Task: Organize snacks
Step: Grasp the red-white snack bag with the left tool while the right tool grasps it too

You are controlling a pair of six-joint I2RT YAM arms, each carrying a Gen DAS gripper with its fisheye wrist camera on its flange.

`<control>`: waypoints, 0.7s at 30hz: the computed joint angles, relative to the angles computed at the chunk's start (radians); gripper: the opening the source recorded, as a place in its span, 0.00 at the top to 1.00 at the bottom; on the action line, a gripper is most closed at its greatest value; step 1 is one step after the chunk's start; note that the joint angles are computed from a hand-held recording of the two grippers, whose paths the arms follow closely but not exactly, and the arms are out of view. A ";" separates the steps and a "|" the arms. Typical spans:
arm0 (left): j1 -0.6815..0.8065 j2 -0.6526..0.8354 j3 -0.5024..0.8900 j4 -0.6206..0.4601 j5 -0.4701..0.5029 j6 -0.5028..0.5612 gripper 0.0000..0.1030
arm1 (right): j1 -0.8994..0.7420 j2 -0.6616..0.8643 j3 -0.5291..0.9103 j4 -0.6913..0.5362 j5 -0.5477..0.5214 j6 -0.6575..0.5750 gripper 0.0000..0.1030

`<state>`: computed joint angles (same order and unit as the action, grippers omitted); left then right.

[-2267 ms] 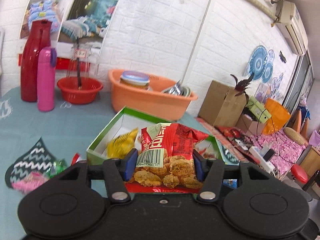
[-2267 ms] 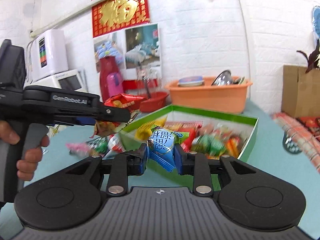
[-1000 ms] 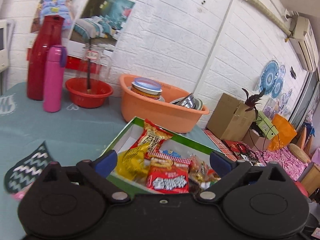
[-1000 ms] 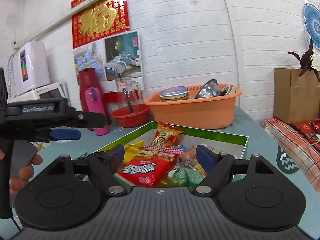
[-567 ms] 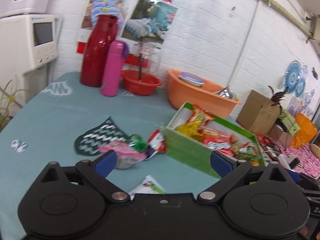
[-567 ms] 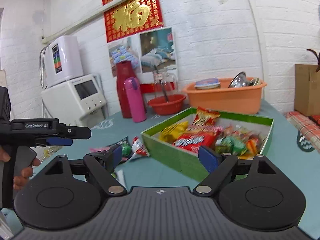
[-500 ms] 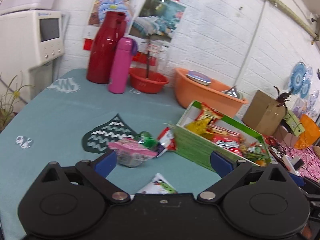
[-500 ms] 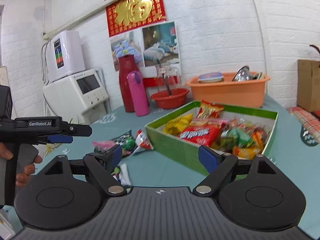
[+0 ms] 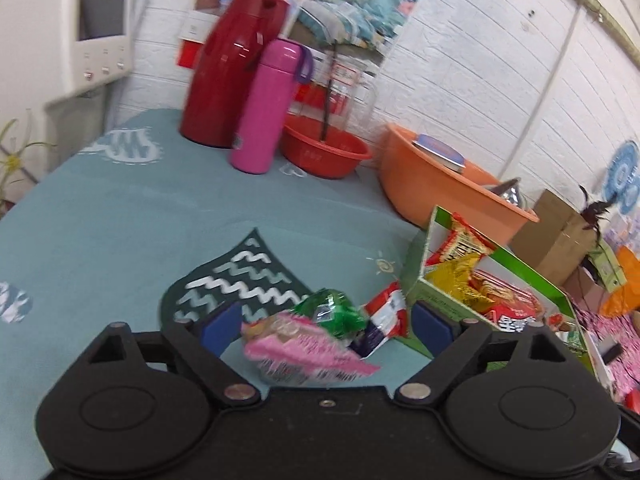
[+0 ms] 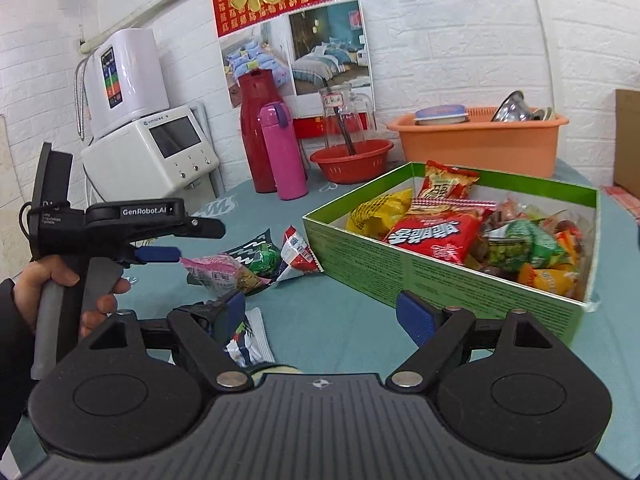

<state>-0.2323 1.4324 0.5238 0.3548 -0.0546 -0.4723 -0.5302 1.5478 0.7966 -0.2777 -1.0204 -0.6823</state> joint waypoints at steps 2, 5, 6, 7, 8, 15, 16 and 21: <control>0.033 0.048 0.060 -0.025 0.075 0.034 0.00 | 0.055 0.034 0.017 0.033 0.022 0.064 0.00; 0.063 0.129 0.143 -0.056 0.137 0.070 0.00 | 0.148 0.093 0.051 0.075 0.068 0.153 0.00; 0.069 0.154 0.168 -0.066 0.150 0.077 0.00 | 0.184 0.112 0.059 0.100 0.093 0.193 0.01; 0.077 0.180 0.194 -0.079 0.168 0.085 0.00 | 0.214 0.131 0.069 0.122 0.116 0.228 0.05; 0.084 0.205 0.219 -0.093 0.188 0.093 0.00 | 0.246 0.152 0.077 0.154 0.143 0.269 0.08; 0.120 0.365 0.378 -0.196 0.261 0.149 0.09 | 0.381 0.278 0.161 0.247 0.250 0.418 0.13; 0.130 0.377 0.383 -0.189 0.283 0.135 0.10 | 0.394 0.291 0.170 0.252 0.264 0.428 0.15; 0.147 0.381 0.395 -0.203 0.346 0.116 0.30 | 0.433 0.332 0.191 0.278 0.290 0.450 0.34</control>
